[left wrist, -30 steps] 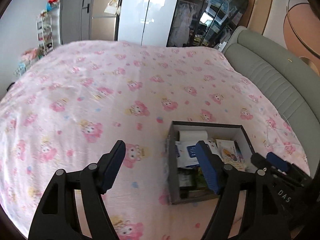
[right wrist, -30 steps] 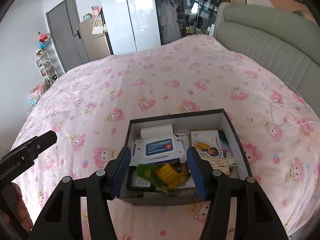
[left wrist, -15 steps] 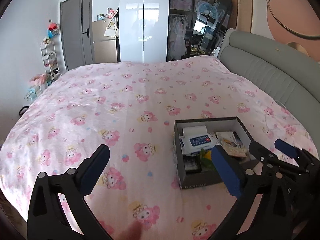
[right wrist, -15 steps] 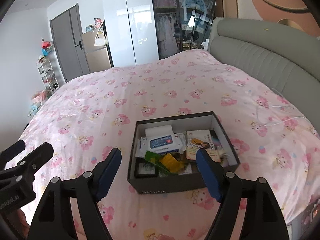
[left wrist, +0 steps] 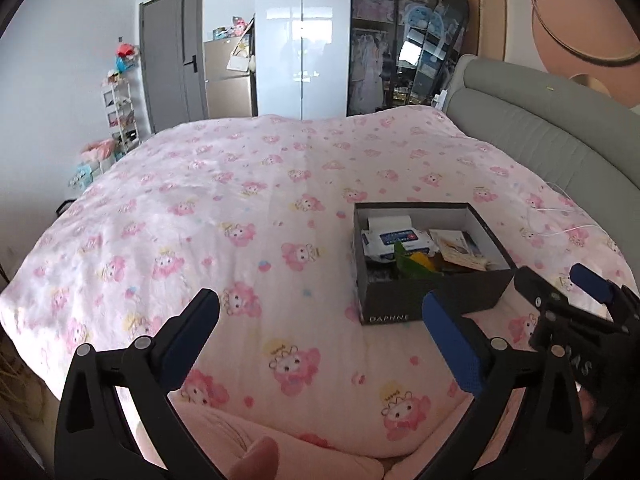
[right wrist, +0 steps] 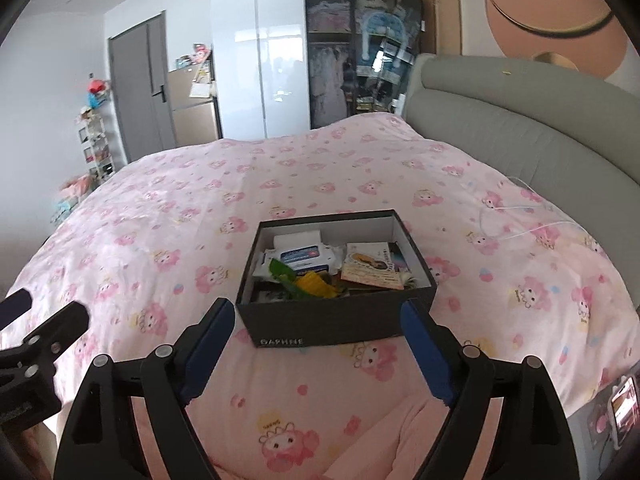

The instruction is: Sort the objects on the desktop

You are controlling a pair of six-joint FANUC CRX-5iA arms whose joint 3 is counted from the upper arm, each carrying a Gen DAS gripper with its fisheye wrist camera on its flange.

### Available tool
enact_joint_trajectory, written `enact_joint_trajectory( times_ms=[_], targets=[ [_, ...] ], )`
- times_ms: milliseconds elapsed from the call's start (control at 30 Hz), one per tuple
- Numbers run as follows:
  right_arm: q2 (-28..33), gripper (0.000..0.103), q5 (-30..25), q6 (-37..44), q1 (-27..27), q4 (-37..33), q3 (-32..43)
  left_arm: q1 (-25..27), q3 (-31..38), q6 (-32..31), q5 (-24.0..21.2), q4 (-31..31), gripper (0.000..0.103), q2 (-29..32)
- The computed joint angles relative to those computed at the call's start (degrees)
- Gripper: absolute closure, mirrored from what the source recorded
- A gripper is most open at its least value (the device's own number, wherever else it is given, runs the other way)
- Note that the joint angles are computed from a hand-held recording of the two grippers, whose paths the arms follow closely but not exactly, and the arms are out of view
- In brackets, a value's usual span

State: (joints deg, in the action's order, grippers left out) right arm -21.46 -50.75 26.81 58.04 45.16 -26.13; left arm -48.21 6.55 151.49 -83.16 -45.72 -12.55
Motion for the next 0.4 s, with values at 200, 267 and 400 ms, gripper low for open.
enact_joint_trajectory(
  times_ms=[200,267,400],
  targets=[
    [0.23,0.019,-0.15,3.29,1.86,-2.37,-0.55,0.30,-2.22,2.03,1.70,1.30,0.001,-0.65],
    [0.54,0.019,-0.34,3.51,1.73,-3.49,-0.25,0.68,-2.63,1.80,2.31,1.70,0.001,-0.75],
    [0.56,0.019,-0.39,3.59,1.69,-4.13,-0.32,1.42,-3.27,1.50,3.55,2.45,0.001,-1.09]
  ],
)
